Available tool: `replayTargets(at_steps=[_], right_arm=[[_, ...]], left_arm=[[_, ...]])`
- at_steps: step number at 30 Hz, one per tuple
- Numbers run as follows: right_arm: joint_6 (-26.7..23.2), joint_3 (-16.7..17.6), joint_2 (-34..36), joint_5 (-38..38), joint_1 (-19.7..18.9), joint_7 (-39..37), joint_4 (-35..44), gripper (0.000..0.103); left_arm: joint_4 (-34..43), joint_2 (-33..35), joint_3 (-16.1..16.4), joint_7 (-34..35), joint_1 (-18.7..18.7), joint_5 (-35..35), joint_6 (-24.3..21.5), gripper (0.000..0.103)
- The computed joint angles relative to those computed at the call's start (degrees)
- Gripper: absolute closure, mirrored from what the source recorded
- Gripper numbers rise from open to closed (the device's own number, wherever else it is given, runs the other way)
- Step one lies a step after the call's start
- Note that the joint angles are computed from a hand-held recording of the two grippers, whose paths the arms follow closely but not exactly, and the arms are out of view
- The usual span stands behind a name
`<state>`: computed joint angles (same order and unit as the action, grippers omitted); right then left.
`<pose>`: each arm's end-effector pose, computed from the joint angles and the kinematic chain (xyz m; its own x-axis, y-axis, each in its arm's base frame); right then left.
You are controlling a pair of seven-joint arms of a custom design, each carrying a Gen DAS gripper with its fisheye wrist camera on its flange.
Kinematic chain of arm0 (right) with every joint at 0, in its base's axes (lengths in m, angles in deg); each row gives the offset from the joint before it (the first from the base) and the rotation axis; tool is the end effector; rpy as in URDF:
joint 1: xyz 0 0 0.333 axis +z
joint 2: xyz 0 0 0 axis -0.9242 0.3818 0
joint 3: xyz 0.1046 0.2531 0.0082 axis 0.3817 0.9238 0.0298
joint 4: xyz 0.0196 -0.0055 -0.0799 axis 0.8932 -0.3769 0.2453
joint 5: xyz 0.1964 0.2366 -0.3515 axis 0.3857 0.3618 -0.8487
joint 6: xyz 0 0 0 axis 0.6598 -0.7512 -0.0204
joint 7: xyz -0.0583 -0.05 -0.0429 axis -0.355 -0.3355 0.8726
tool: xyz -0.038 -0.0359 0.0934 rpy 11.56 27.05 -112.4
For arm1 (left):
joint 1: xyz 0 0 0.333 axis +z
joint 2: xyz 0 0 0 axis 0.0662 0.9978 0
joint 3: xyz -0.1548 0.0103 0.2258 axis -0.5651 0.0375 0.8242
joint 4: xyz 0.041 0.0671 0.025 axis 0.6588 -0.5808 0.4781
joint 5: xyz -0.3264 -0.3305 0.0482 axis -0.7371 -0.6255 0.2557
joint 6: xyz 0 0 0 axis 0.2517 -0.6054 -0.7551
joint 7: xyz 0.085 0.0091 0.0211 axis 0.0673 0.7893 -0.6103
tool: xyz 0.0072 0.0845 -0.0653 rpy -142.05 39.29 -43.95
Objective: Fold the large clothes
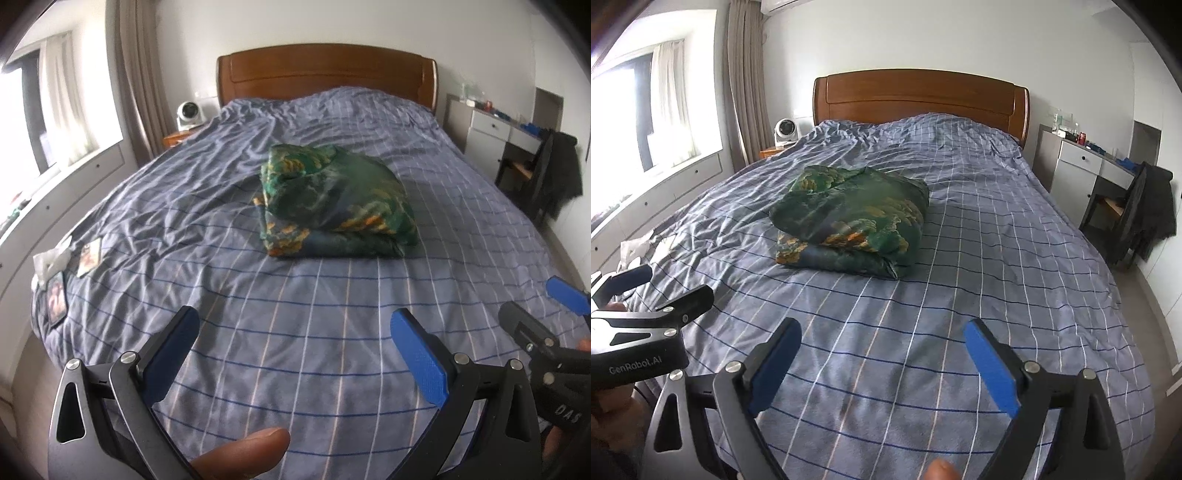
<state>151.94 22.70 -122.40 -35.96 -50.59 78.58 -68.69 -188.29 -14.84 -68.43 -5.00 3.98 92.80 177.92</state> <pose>0.4652 0.2365 0.6273 0.2948 -0.9554 0.0185 -0.5813 -0.1946 -0.7901 0.4317 -0.0971 0.6708 0.1823 -0.9827 -0.0333 -0.6483 -0.0946 -0.7555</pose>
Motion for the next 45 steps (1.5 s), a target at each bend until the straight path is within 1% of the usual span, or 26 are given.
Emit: replayTargets(at_steps=[3, 7, 16, 21, 26, 38, 45], right_arm=[[-0.5, -0.6, -0.6, 1.3, 0.7, -0.3, 0.0, 0.011], [-1.9, -0.2, -0.9, 1.0, 0.4, -0.4, 0.1, 0.01], [-3.7, 0.7, -1.0, -0.2, -0.1, 0.4, 0.4, 0.01], [-4.6, 0.9, -1.0, -1.2, -0.2, 0.7, 0.6, 0.01], [-4.2, 0.7, -1.1, -1.2, 0.0, 0.8, 0.4, 0.01], [-8.2, 1.6, -0.1, -3.2, -0.3, 1.2, 2.3, 0.01], [-8.9, 1.6, -0.6, -4.1, -0.6, 1.8, 2.5, 0.01]], left_arm=[[-0.5, -0.9, 0.1, 0.2, 0.0, 0.2, 0.1, 0.0], [-0.8, -1.5, -0.6, -0.1, 0.5, 1.2, -0.1, 0.0], [-1.1, -2.0, -1.0, -1.6, 1.1, 2.1, -0.4, 0.0], [-0.6, -1.5, -1.0, -1.6, 0.7, 2.1, -1.0, 0.0], [-0.3, -1.1, -0.6, -1.7, 0.5, 1.9, -1.9, 0.0], [0.3, -0.7, -0.2, 0.0, -0.6, 0.7, -2.6, 0.0], [0.9, -0.4, 0.0, 0.8, -1.3, -0.1, -3.3, 0.0]])
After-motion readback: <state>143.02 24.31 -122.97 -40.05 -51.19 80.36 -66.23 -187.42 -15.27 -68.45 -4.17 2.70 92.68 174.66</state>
